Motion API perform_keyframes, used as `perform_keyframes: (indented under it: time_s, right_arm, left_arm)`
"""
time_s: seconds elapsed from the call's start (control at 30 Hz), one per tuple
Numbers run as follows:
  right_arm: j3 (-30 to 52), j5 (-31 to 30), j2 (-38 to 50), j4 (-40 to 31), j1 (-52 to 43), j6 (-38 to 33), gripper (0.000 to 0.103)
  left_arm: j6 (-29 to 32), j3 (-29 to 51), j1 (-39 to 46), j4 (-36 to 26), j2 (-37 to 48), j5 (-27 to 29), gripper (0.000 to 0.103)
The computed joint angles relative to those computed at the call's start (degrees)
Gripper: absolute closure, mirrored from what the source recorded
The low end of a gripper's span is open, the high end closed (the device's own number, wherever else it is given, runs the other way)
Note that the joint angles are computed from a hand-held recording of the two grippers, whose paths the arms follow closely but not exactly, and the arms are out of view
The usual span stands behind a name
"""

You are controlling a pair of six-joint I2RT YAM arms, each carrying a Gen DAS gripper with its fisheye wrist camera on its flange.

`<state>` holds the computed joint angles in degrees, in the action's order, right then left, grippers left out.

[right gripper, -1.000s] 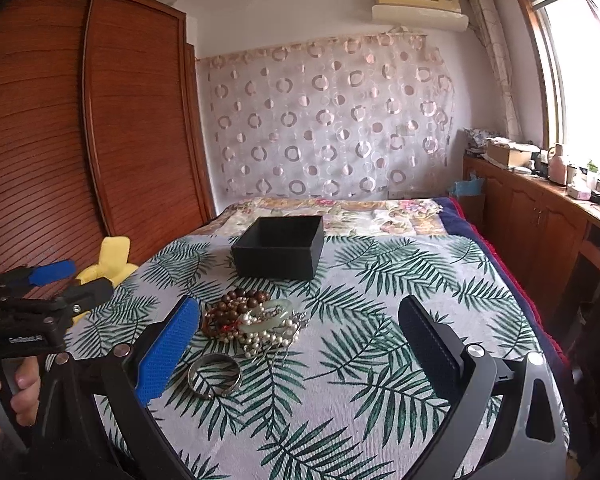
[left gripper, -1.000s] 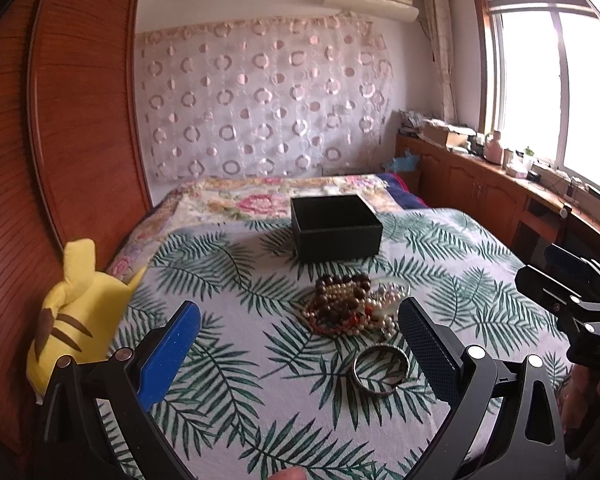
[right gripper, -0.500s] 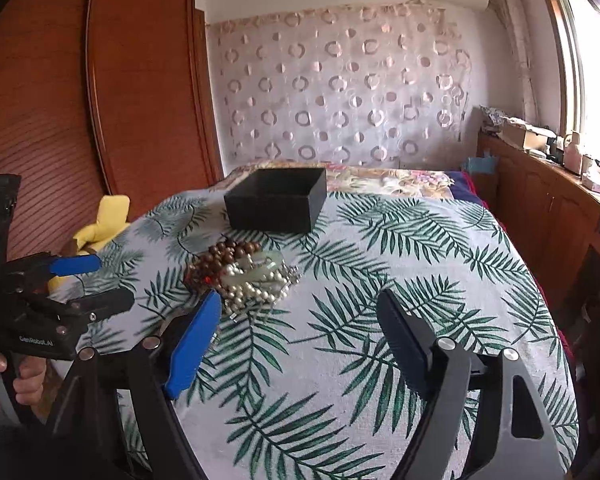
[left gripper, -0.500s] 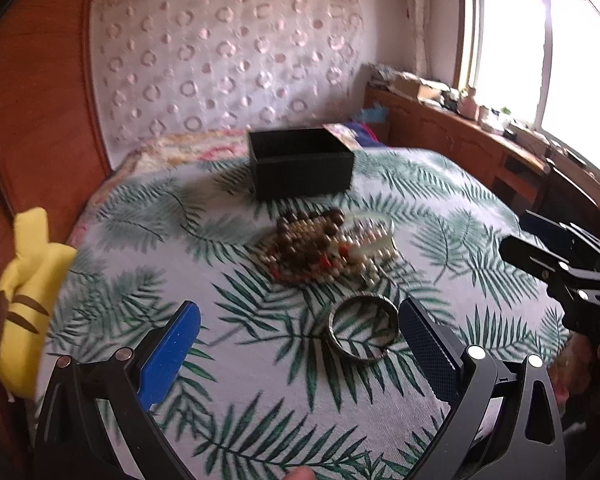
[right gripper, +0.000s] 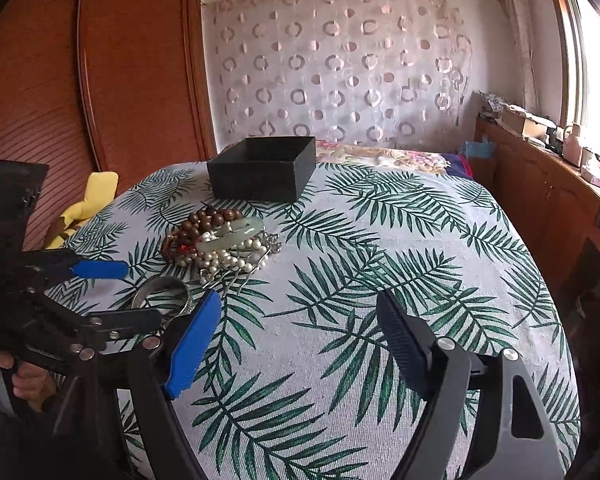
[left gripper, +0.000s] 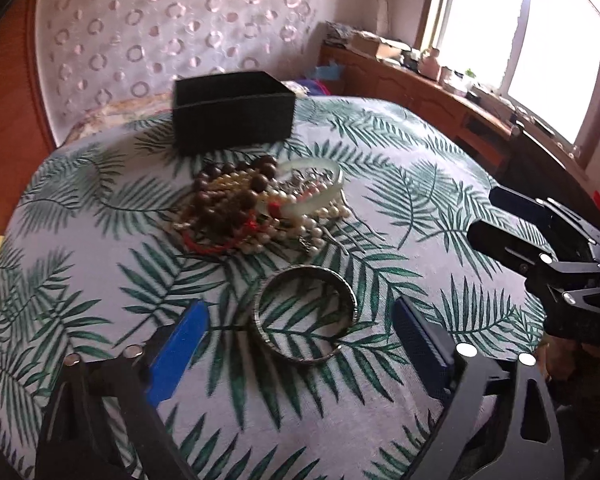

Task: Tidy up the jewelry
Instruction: 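Lower the left tool onto the silver bangle and close on it, then lift the silver bangle with the left tool while the right tool grasps the jade bangle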

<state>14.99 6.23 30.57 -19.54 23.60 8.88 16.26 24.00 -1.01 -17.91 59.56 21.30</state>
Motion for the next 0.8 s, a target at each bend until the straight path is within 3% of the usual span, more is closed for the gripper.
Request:
perform_keyframes:
  time_s: [0.23,0.37,0.8]
  right_arm:
    - [0.24,-0.22,2.14,1.64,-0.89,-1.63,0.021]
    - [0.66,-0.06,4.27,3.02,-0.45,-2.3,0.021]
    - [8.21,-4.35,25.97,13.51,-0.35,-7.96,0.021]
  left_arm:
    - [-0.66,0.09,-3.66,2.28,2.91,-3.31,0.028]
    - [0.39,-1.44,-4.56,3.74,1.29,-5.87,0.047]
    - [5.5,-0.48,9.01,-0.09,-1.43,4.68,0.047]
